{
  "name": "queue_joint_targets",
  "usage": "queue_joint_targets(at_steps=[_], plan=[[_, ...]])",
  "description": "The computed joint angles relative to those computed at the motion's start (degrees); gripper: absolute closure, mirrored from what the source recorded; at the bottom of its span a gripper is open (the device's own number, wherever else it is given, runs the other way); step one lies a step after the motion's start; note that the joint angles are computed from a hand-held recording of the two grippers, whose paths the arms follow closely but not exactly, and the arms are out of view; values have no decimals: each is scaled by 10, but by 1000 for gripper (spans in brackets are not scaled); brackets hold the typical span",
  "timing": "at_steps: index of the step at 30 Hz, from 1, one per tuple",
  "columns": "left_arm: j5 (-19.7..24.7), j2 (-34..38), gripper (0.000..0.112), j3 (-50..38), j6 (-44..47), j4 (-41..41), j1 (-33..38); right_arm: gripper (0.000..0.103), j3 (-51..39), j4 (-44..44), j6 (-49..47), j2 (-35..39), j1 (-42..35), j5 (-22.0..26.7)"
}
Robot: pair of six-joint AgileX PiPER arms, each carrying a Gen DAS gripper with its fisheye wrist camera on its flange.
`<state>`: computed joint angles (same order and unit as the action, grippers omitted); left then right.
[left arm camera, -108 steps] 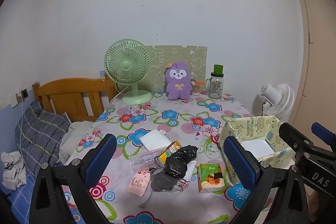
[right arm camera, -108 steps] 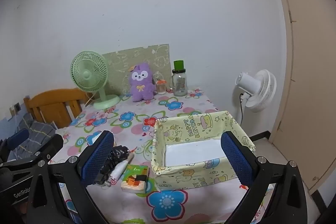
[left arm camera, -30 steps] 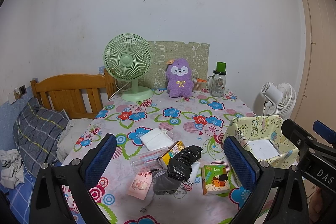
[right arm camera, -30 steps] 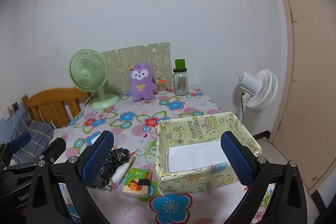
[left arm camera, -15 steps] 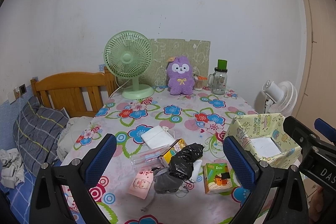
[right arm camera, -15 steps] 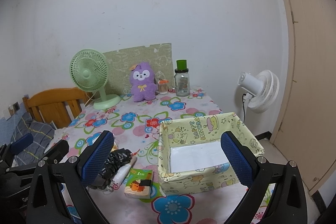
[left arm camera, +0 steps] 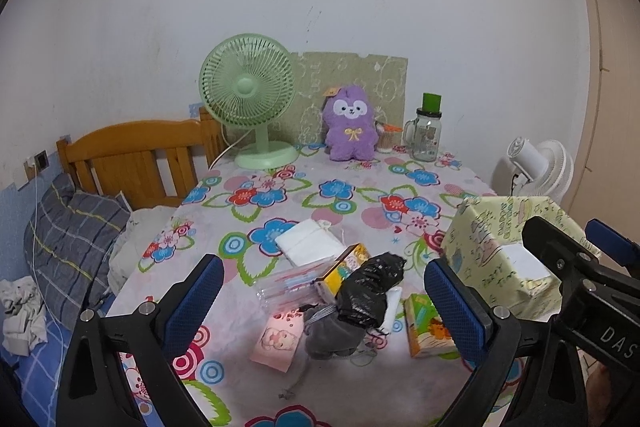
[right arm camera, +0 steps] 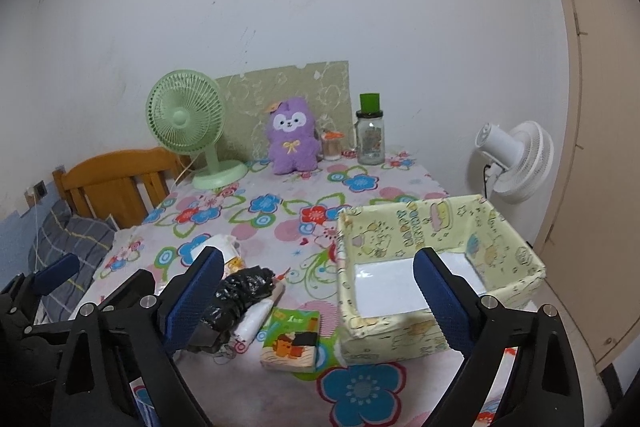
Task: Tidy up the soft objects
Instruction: 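Move the left tool to the grey sock while the right tool grasps the green tissue pack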
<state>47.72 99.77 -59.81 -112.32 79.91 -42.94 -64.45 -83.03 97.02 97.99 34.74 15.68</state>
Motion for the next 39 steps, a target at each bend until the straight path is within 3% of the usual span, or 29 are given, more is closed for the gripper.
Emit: queue_joint_targets(at_steps=[3,6,20,28,39], plan=[[-15,0,12,6,7,-7,13,7,-10,20,-16,15,3,-5],[-21,6,14,9,16,-11,22,7,-14,-25,38,34,17,5],[-113,30,18,42,10,-10,85,11,-81,153,-117,121,42,14],[-160,51,18,54,-3,9,101,13,-95,181,-133,154,52,26],[-181,86,19,45,-25,35,97,18,-106,201,-137,187,50,32]])
